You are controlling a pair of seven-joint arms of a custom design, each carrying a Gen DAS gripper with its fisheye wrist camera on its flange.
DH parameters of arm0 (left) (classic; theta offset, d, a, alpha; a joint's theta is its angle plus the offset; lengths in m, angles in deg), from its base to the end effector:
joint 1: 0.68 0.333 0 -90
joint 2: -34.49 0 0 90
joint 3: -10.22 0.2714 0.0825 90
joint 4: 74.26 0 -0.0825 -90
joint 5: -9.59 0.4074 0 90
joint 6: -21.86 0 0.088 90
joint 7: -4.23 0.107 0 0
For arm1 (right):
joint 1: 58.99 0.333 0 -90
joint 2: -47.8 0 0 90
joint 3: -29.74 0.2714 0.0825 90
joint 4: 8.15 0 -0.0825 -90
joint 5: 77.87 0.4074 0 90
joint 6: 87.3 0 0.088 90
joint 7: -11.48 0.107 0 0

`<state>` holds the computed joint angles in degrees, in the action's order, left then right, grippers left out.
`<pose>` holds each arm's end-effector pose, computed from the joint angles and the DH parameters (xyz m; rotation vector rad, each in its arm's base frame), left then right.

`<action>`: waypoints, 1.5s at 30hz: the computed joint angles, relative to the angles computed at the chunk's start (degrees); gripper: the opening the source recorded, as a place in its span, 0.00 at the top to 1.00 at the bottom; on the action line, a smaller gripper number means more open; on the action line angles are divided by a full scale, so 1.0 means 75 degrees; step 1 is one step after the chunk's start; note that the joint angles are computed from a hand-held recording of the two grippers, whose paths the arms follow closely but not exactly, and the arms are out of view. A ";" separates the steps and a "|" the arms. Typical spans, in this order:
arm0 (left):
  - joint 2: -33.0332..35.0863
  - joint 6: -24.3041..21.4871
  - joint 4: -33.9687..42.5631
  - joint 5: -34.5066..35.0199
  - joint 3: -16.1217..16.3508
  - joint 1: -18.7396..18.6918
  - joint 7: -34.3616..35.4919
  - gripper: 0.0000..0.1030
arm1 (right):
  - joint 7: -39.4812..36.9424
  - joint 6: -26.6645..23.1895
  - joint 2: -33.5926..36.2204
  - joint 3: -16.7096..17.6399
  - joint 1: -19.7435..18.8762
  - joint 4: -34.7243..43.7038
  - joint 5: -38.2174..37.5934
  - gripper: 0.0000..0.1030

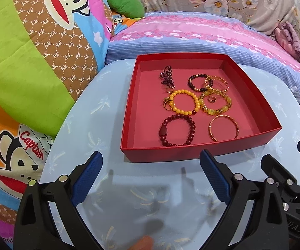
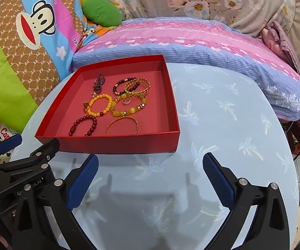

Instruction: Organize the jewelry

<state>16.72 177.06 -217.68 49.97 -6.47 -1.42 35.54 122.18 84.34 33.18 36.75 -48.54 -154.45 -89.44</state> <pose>0.4712 -0.1694 0.3814 -1.8947 1.6557 -0.5008 0.4784 0.1649 0.3792 -1.9045 1.6550 -0.5482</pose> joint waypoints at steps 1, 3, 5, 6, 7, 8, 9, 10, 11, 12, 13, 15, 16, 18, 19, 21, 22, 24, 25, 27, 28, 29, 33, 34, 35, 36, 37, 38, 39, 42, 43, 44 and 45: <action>-0.0003 -0.0007 -0.0005 0.0008 -0.0001 0.0000 -0.0002 0.13 | 0.0059 0.0031 -0.0008 0.0050 -0.0058 -0.0018 -0.0080 0.06; 0.0013 -0.0029 0.0000 0.0003 0.0000 -0.0011 0.0011 0.13 | 0.0059 0.0021 0.0013 0.0054 -0.0075 0.0000 -0.0126 0.06; 0.0017 -0.0030 -0.0005 -0.0002 0.0005 -0.0019 0.0012 0.13 | 0.0230 0.0093 -0.0004 0.0180 -0.0230 -0.0032 -0.0350 0.06; 0.0018 -0.0034 -0.0004 0.0018 -0.0003 -0.0013 -0.0009 0.13 | 0.0294 0.0090 -0.0014 0.0221 -0.0269 -0.0038 -0.0428 0.06; 0.0019 -0.0038 -0.0004 0.0041 -0.0012 -0.0008 -0.0036 0.12 | 0.0355 0.0099 -0.0012 0.0248 -0.0306 -0.0038 -0.0498 0.06; 0.0024 -0.0053 0.0001 0.0049 -0.0015 -0.0011 -0.0046 0.12 | 0.0377 0.0088 -0.0007 0.0239 -0.0301 -0.0033 -0.0518 0.06; 0.0035 -0.0057 0.0010 0.0051 -0.0006 -0.0013 -0.0039 0.12 | 0.0391 0.0065 -0.0007 0.0227 -0.0285 -0.0026 -0.0526 0.06; 0.0040 -0.0065 0.0016 0.0061 -0.0005 -0.0014 -0.0046 0.12 | 0.0402 0.0053 -0.0004 0.0212 -0.0268 -0.0023 -0.0527 0.06; 0.0038 -0.0074 0.0019 0.0088 -0.0010 -0.0007 -0.0073 0.12 | 0.0422 0.0063 -0.0002 0.0207 -0.0267 -0.0024 -0.0545 0.06; 0.0033 -0.0082 0.0017 0.0117 -0.0019 -0.0001 -0.0110 0.11 | 0.0417 0.0077 0.0000 0.0192 -0.0258 -0.0024 -0.0557 0.06; 0.0033 -0.0096 0.0022 0.0147 -0.0026 0.0006 -0.0147 0.10 | 0.0440 0.0119 0.0007 0.0200 -0.0279 -0.0027 -0.0596 0.06; 0.0038 -0.0105 0.0024 0.0136 -0.0004 -0.0011 -0.0142 0.09 | 0.0533 0.0155 -0.0012 0.0256 -0.0340 -0.0046 -0.0692 0.06; 0.0039 -0.0117 0.0025 0.0130 0.0002 -0.0019 -0.0140 0.09 | 0.0593 0.0167 -0.0008 0.0300 -0.0393 -0.0040 -0.0772 0.06; 0.0037 -0.0117 0.0017 0.0117 0.0015 -0.0030 -0.0144 0.09 | 0.0678 0.0177 -0.0021 0.0339 -0.0441 -0.0051 -0.0870 0.06; 0.0030 -0.0119 0.0010 0.0106 0.0018 -0.0037 -0.0148 0.09 | 0.0728 0.0176 -0.0035 0.0361 -0.0456 -0.0059 -0.0910 0.06; 0.0029 -0.0118 0.0007 0.0110 0.0017 -0.0036 -0.0147 0.09 | 0.0735 0.0167 -0.0041 0.0331 -0.0424 -0.0065 -0.0912 0.06; 0.0031 -0.0128 0.0010 0.0106 0.0017 -0.0039 -0.0141 0.09 | 0.0732 0.0155 -0.0045 0.0312 -0.0402 -0.0072 -0.0896 0.06; 0.0026 -0.0130 -0.0002 0.0088 0.0027 -0.0050 -0.0114 0.09 | 0.0688 0.0133 -0.0053 0.0250 -0.0333 -0.0089 -0.0822 0.06; 0.0018 -0.0129 -0.0014 0.0080 0.0030 -0.0054 -0.0109 0.09 | 0.0627 0.0114 -0.0047 0.0192 -0.0268 -0.0089 -0.0741 0.06; 0.0013 -0.0164 -0.0019 0.0060 0.0020 -0.0064 -0.0093 0.09 | 0.0549 0.0067 -0.0044 0.0141 -0.0206 -0.0088 -0.0644 0.06; 0.0013 -0.0173 -0.0021 0.0057 0.0018 -0.0067 -0.0089 0.09 | 0.0543 0.0060 -0.0042 0.0145 -0.0209 -0.0090 -0.0635 0.06; 0.0015 -0.0182 -0.0025 0.0029 0.0030 -0.0078 -0.0061 0.09 | 0.0548 0.0060 -0.0052 0.0156 -0.0218 -0.0107 -0.0637 0.06; 0.0010 -0.0206 -0.0028 -0.0050 0.0043 -0.0091 -0.0040 0.08 | 0.0553 0.0063 -0.0052 0.0176 -0.0233 -0.0110 -0.0635 0.06; 0.0005 -0.0208 -0.0031 -0.0046 0.0038 -0.0086 -0.0051 0.08 | 0.0569 0.0072 -0.0053 0.0190 -0.0249 -0.0113 -0.0651 0.06; 0.0006 -0.0210 -0.0030 -0.0057 0.0040 -0.0087 -0.0043 0.08 | 0.0588 0.0080 -0.0057 0.0205 -0.0264 -0.0119 -0.0668 0.06; 0.0005 -0.0211 -0.0029 -0.0064 0.0042 -0.0089 -0.0029 0.08 | 0.0598 0.0084 -0.0053 0.0210 -0.0270 -0.0119 -0.0674 0.06; 0.0006 -0.0218 -0.0028 -0.0072 0.0043 -0.0092 -0.0014 0.08 | 0.0565 0.0067 -0.0046 0.0183 -0.0240 -0.0108 -0.0640 0.06; 0.0004 -0.0236 -0.0026 -0.0073 0.0037 -0.0092 -0.0011 0.08 | 0.0551 0.0057 -0.0046 0.0172 -0.0227 -0.0104 -0.0624 0.06; 0.0002 -0.0247 -0.0027 -0.0066 0.0028 -0.0090 -0.0024 0.08 | 0.0538 0.0053 -0.0046 0.0163 -0.0216 -0.0103 -0.0609 0.06; -0.0009 -0.0200 -0.0056 -0.0068 0.0038 -0.0088 -0.0040 0.08 | 0.0453 0.0050 -0.0052 0.0104 -0.0140 -0.0130 -0.0493 0.06; -0.0003 -0.0193 -0.0057 -0.0097 0.0049 -0.0093 -0.0021 0.08 | 0.0444 0.0047 -0.0063 0.0110 -0.0141 -0.0142 -0.0486 0.06; -0.0007 -0.0194 -0.0067 -0.0109 0.0047 -0.0093 -0.0022 0.08 | 0.0451 0.0049 -0.0068 0.0127 -0.0158 -0.0149 -0.0497 0.06; -0.0001 -0.0198 -0.0061 -0.0105 0.0043 -0.0085 -0.0023 0.08 | 0.0478 0.0049 -0.0054 0.0155 -0.0188 -0.0136 -0.0522 0.06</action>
<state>16.71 175.58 -218.14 49.18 -6.14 -2.06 35.36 125.76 84.70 32.78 37.92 -49.95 -155.47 -93.36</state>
